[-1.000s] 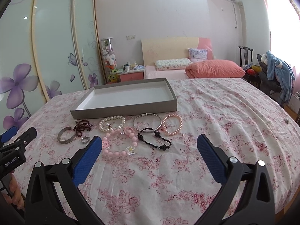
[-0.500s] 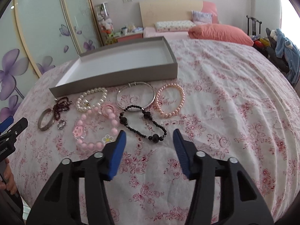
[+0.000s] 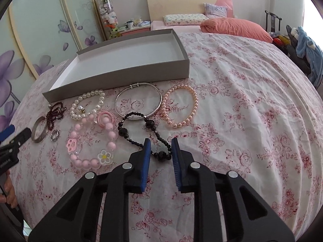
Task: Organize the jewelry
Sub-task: 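Grasp the black beaded bracelet with the right tool while the left tool approaches the silver cuff, then close the left tool on the silver cuff bangle while the right tool holds the black bracelet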
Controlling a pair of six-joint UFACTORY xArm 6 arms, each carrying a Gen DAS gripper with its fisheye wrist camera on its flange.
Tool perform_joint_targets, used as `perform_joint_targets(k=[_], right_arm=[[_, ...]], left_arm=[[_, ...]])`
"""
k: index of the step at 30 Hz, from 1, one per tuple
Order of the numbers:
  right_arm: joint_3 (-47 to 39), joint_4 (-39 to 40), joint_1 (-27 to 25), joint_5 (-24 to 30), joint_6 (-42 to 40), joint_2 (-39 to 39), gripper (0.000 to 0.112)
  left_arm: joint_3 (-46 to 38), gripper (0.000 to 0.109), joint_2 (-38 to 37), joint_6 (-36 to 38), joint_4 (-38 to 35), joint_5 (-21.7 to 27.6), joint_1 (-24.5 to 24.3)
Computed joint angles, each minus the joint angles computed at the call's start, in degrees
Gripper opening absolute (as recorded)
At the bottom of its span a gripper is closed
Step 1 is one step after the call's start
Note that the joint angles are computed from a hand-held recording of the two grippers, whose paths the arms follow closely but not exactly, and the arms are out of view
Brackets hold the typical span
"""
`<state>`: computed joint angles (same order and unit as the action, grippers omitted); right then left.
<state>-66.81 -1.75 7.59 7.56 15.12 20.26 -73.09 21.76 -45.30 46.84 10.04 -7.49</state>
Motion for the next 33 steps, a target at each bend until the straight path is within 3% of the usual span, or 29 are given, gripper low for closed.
perform_joint_targets(k=[4,5,7,11,22,27,31,33], right_arm=[[-0.68,0.88,0.03,0.24,-1.18,0.38,0.021],[-0.71,4.24,0.23,0.15,-4.77,0.45,0.011],[-0.57,8.45,0.55,-0.02,-8.85,0.35,0.012],[0.39,3.4,-0.65,-1.02,-3.38,-0.1,0.012],[1.39,14.63,0.05,-3.48,-13.85,-0.77,0.012],[1.03,19.08,0.52,-3.58,-17.97,-0.58,0.012],[0.82,21.63,0.72,-3.81,-20.17,-0.4,0.012],[0.81,23.44,0.92,-4.05,-21.94,-0.43,0.012]], left_arm=[[-0.4,0.099,0.45,2.14,-2.42,0.56,-0.13],[-0.5,0.099,0.58,3.07,-3.45,0.72,-0.17],[-0.66,0.099,0.78,4.59,-5.19,1.07,-0.31],[-1.16,0.099,1.34,8.08,-8.94,1.6,-0.49],[-6.17,0.099,5.23,16.77,-18.81,7.61,-1.53],[-9.5,0.099,7.89,23.26,-27.1,10.14,-1.7],[-10.5,0.086,8.75,27.89,-33.75,9.55,-1.63],[-9.92,0.076,8.42,27.62,-33.35,8.63,-1.7]])
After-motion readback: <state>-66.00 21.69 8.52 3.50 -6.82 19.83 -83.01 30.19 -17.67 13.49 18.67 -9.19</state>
